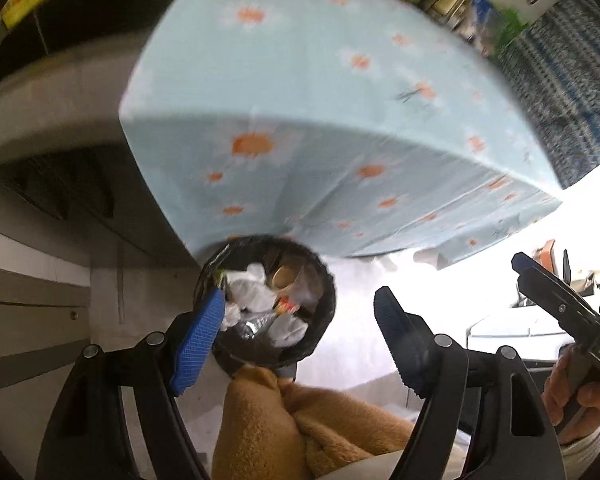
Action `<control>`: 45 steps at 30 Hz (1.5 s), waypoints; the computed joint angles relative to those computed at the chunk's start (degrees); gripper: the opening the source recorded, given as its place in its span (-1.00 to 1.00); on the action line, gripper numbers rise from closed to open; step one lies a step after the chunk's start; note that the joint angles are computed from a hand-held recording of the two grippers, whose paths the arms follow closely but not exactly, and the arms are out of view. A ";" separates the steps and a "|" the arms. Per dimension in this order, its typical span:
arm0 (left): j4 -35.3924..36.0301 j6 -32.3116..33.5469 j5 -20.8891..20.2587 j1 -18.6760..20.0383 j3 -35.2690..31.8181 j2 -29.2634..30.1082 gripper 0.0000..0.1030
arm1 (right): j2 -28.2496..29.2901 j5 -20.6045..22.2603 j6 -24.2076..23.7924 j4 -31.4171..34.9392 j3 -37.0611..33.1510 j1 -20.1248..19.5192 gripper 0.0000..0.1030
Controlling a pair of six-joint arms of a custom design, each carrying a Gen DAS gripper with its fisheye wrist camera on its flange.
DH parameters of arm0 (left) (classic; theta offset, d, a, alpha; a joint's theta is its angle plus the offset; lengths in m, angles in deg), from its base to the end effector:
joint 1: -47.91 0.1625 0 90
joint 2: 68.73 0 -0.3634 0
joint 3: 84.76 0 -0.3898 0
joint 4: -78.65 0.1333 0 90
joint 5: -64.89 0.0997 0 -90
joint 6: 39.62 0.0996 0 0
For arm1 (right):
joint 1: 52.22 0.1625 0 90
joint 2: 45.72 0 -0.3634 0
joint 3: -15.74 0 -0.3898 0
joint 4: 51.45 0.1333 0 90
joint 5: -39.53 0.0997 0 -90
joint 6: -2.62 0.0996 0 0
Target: Collect trash
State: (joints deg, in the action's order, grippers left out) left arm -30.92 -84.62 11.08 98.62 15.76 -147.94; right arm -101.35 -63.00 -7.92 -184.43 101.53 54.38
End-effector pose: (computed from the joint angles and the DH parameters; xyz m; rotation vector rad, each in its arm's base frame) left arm -0.1859 -0.5306 0.2944 -0.1167 2.5987 -0.5411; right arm 0.2959 -0.6015 0.1939 0.6492 -2.8430 0.3441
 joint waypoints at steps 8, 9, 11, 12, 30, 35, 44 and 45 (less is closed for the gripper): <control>1.85 -3.37 7.98 -7.26 -1.14 -0.38 0.45 | -4.11 2.94 -4.68 -1.88 -0.29 0.11 0.39; 1.88 -3.56 8.54 -7.83 -1.19 -0.32 0.45 | -4.58 3.54 -5.13 -2.24 -0.31 0.07 0.39; 2.37 -4.53 10.20 -9.10 -1.40 -0.49 0.45 | -5.13 3.72 -6.09 -2.77 -0.27 0.17 0.39; 2.79 -5.06 10.75 -9.69 -1.52 -0.58 0.45 | -5.35 3.86 -6.60 -2.85 -0.38 0.22 0.39; 6.31 -6.54 15.03 -15.97 -4.51 -1.40 0.86 | -10.15 4.77 -9.58 -7.28 -0.17 2.72 0.91; 5.81 -6.11 16.07 -16.51 -4.76 -1.44 0.87 | -9.89 2.66 -10.51 -9.16 -0.49 3.34 0.91; 6.25 -6.60 16.70 -17.45 -6.61 -0.87 0.87 | -9.99 1.23 -9.68 -12.78 -1.24 3.55 0.91; 6.77 -6.89 16.87 -17.52 -6.91 -0.71 0.87 | -9.98 1.18 -9.71 -12.79 -1.39 3.57 0.91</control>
State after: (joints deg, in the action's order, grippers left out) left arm -24.14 -91.52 27.95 81.10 8.85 -148.65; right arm -111.33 -61.82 -17.62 -197.22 100.14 57.95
